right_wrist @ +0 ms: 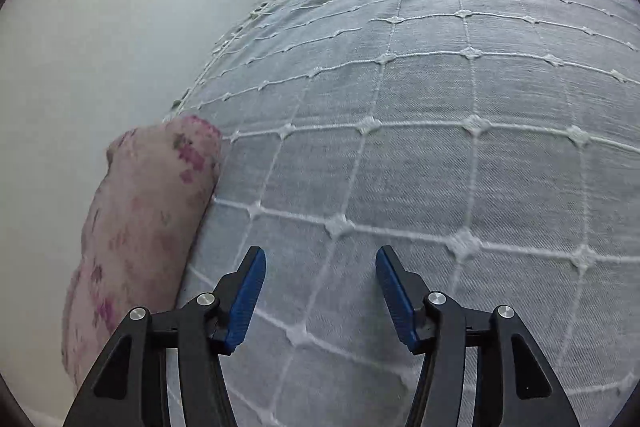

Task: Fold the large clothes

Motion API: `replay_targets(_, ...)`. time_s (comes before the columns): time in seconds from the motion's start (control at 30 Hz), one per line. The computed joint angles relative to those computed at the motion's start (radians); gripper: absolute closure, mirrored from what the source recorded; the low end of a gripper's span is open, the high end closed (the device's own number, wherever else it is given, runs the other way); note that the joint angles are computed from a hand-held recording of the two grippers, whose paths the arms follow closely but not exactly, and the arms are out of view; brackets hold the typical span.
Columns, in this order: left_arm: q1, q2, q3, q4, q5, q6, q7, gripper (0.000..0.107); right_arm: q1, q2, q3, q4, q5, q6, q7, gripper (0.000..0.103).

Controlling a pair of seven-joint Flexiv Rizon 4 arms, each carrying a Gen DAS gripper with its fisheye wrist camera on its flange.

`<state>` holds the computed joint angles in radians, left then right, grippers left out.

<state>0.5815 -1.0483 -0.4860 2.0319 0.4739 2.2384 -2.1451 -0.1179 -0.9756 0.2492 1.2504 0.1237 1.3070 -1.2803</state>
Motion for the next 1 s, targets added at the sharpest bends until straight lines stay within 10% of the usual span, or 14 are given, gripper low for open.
replay_targets(0.27, -0.335, 0.332, 0.329, 0.199, -0.315, 0.033, 0.105, 0.039, -0.029, 0.285, 0.179, 0.383, -0.043, 0.175, -0.341, 0.028)
replay_targets(0.47, -0.683, 0.458, 0.543, 0.375, -0.650, 0.155, 0.295, 0.020, 0.118, 0.435, 0.137, 0.646, -0.118, 0.323, -0.376, 0.023)
replay_targets(0.73, -0.941, 0.543, 0.538, 0.492, -1.074, 0.263, 0.528, 0.011, 0.527, 0.689, -0.218, 1.065, -0.162, 0.581, -0.412, 0.014)
replay_targets(1.0, -1.055, 0.617, 0.459, 0.553, -1.295, 0.324, 0.640, 0.006, 0.423, 0.754, -0.118, 1.138, -0.242, 0.643, -0.323, 0.000)
